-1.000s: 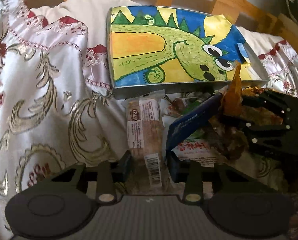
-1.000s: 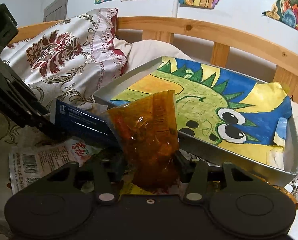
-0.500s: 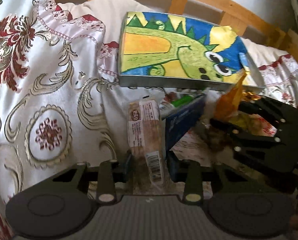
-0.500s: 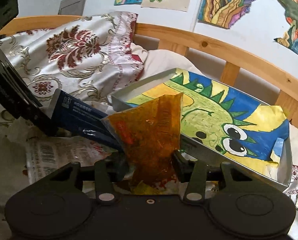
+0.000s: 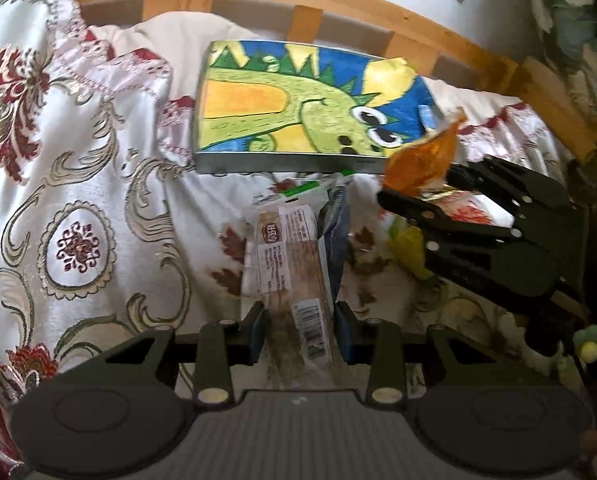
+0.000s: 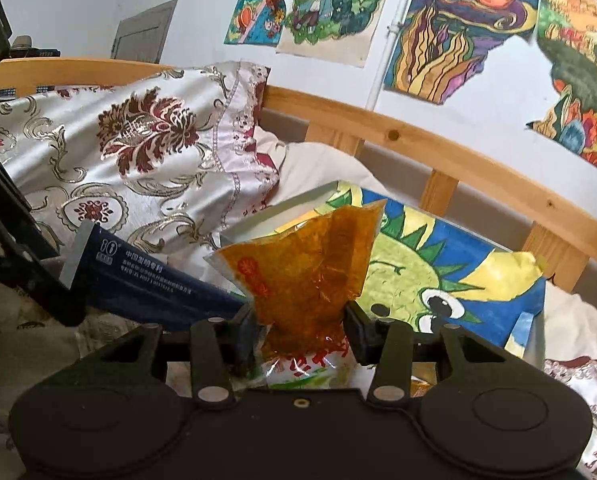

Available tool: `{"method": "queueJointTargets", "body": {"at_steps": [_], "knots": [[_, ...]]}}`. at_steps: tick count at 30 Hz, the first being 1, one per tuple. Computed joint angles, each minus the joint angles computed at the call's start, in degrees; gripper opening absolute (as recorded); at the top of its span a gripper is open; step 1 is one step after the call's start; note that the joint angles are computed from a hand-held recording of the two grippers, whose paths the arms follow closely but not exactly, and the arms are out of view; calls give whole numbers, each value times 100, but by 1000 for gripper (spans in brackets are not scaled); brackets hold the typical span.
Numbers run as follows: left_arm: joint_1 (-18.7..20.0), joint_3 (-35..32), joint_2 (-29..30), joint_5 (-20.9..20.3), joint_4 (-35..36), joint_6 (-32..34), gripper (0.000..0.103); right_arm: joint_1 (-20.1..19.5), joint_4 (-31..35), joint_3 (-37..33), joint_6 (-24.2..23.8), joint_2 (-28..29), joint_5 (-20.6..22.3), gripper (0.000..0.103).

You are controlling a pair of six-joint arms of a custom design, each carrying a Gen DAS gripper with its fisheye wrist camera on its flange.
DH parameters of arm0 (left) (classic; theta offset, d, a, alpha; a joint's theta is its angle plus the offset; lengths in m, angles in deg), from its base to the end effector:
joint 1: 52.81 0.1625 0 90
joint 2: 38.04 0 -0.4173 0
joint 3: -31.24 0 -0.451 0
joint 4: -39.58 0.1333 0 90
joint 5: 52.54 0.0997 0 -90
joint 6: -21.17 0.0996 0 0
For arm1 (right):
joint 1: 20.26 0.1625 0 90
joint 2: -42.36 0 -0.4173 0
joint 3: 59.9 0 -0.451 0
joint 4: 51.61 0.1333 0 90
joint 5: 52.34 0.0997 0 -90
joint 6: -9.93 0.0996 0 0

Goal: Organize snacks
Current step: 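Lift both held packets and carry them over the metal tray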

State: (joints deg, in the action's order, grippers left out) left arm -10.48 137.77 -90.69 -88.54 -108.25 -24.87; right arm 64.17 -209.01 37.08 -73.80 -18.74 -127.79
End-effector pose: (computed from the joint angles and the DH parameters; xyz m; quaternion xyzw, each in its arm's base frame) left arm -0.3162 -0.5773 0.0784 -0.0030 0.8906 -0.3520 0.2879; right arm 0.0894 -0.7145 0.2334 0.6285 -0.7194 0.2773 0.1026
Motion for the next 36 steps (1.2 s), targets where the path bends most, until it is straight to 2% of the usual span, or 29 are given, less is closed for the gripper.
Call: {"method": "queueJointTargets", "body": {"at_steps": [8,13,17,22,27,36], "knots": [[-119,102,-15,38,-290,272,39,17,-57,155,-82,-128,94,47],[-190,197,-62,254,-435,172,39,12,-228,285,-191,-186,193,47],[-197,275,-108,166,-720,328,39,6,-219,285,-200,-195,211,47],[-252,327,-135,257,-693,364,39,-7,-230,283,-222,-182,252,47],[-303,471,-147,394,-1336,543,39,-8,-103,283,-260,-181,240,46],[-345,481,-16,641,-2084,959,38,12,54,285,-340,-116,89,46]]}}
